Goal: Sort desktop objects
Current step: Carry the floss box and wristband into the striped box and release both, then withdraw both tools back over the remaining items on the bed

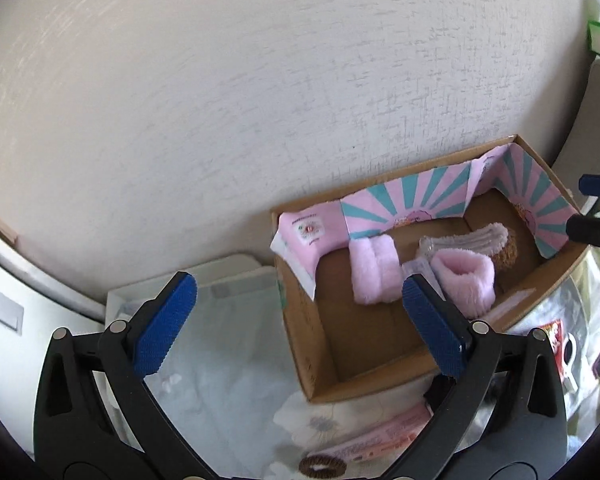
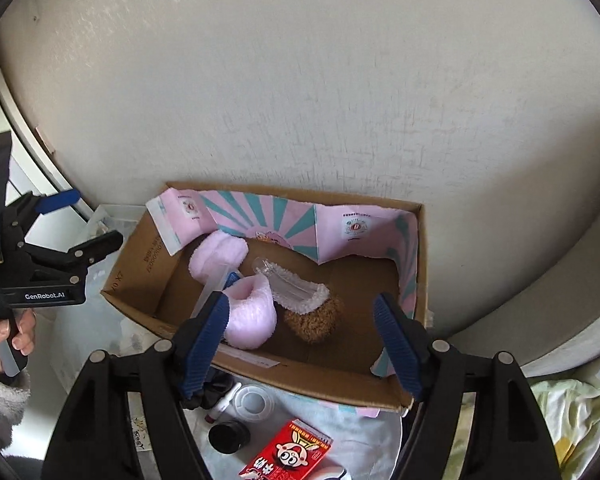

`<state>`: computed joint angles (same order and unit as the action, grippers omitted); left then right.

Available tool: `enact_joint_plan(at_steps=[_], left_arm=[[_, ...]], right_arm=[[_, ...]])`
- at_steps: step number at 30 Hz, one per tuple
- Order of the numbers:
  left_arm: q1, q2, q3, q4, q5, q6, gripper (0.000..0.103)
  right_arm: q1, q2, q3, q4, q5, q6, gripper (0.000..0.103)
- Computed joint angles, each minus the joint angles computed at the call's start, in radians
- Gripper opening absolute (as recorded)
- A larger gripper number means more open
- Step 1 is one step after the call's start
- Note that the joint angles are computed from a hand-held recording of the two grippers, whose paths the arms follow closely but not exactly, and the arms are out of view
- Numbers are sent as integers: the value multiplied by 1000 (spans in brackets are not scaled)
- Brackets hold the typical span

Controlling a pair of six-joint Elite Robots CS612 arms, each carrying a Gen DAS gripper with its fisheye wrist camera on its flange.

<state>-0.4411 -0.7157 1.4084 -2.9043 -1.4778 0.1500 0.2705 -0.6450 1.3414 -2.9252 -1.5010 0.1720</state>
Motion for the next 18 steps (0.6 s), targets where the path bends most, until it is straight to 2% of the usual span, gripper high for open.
enact_joint_plan(at_steps=[5, 9, 13, 18], left_arm=[[15, -29, 19, -39, -15, -2, 103], [30, -58, 51, -52, -80, 45, 103], [34, -81, 109, -103, -79, 102, 103], [48, -105, 163, -131, -86, 120, 103]], right_arm=[[15, -23, 14, -36, -29, -10, 71], [26, -44, 46, -78, -30, 10, 73], [42, -51, 75, -89, -41, 7, 73], [57, -71, 106, -98, -71, -6, 73]])
